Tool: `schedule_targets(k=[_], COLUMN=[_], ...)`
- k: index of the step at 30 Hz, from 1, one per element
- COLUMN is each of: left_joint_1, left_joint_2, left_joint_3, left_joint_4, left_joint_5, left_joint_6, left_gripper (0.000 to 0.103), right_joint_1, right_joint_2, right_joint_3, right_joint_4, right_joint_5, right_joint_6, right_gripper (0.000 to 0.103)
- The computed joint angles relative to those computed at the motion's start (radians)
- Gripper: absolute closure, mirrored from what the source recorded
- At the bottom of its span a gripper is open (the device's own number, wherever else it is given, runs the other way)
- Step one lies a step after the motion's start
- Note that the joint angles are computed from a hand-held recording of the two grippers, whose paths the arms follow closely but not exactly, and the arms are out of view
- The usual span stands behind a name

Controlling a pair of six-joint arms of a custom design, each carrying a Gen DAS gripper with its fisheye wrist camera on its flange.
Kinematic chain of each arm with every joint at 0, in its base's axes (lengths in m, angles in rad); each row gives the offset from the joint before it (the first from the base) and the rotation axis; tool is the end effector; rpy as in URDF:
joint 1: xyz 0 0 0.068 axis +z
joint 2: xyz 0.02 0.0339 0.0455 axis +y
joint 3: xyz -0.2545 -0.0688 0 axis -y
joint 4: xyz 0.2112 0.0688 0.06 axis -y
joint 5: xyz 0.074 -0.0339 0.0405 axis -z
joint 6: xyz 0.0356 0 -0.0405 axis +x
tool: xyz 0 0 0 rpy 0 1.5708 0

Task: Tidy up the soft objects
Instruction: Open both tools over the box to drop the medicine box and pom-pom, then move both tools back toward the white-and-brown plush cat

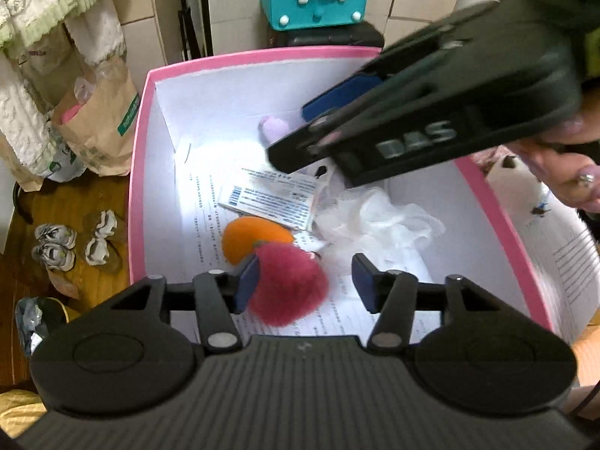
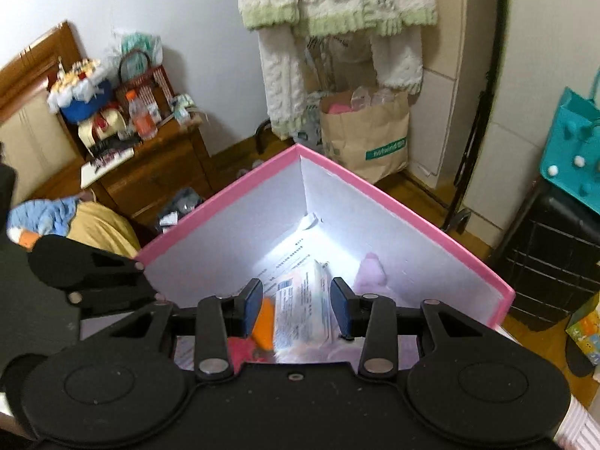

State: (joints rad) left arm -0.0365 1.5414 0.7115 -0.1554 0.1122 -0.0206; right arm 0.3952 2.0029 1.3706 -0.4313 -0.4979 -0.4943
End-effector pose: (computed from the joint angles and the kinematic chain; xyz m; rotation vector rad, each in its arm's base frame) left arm 0.2595 -0.0135 0.1614 0.0636 2.5544 -0.1654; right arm 0.3474 0.1634 0.1762 -1.2479 2.2281 0.6143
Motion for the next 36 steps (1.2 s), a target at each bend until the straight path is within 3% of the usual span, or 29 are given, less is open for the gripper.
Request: schedule_targets(k=[4,11,14,19,25,30,33,36], left_joint_1=[0.008,-0.024,-0.142,-0.196,-0.346,-0.506,-0.654,-0.749], left_joint_2=[-0.103,-0.297,-0.326,-0.439,-0.583,-0.61,-0.612,-0.617], left_joint_3=[-0.052,-0.109,-0.114,-0.12,-0.096,-0.036,-0.019,-0.007], left_joint_4=[-0.007,-0.086,-0.125,-0.245,-0.406,-0.555,-0.625,-0.669], left_joint_5=[0.022,-0.024,-0.176,-0.195,-0.332,-0.422,-0.52,-0.551], left_joint_6=[-0.011,-0.057,-0.103,-0.153,-0.256,-0.368,-0.466,-0.537], left_gripper=[0.042,0.039,0.039,0.037,0.033,0.032,0.03,0.028], right_joint_1=[-0.044,-0.104,-0.134,-0.198,-0.271,-0.347,-0.408,-0.48], right_joint_2=[-0.139,-0.334,-0.416,-0.53,-0.637,-0.729,-0.778,-0.811], right_joint_3=[-0.136,-0.316,-0.384,-0.449,-0.47,-0.492,-0.513,-0.523], right_joint_4=[0.031,0.026,0.015,-0.043,-0.168,-0.273,-0.328,-0.399], right_joint_5=[-0.046,-0.076,-0.094,-0.136,-0.177,-0.211,-0.239,-0.281], right_joint_6=[0.003,-0.004,-0.029,-0.079,-0.16,-0.237,-0.302,-0.382], right_gripper=[0.057,0.053,0.052,0.05,0.047,0.044,0.04,0.035])
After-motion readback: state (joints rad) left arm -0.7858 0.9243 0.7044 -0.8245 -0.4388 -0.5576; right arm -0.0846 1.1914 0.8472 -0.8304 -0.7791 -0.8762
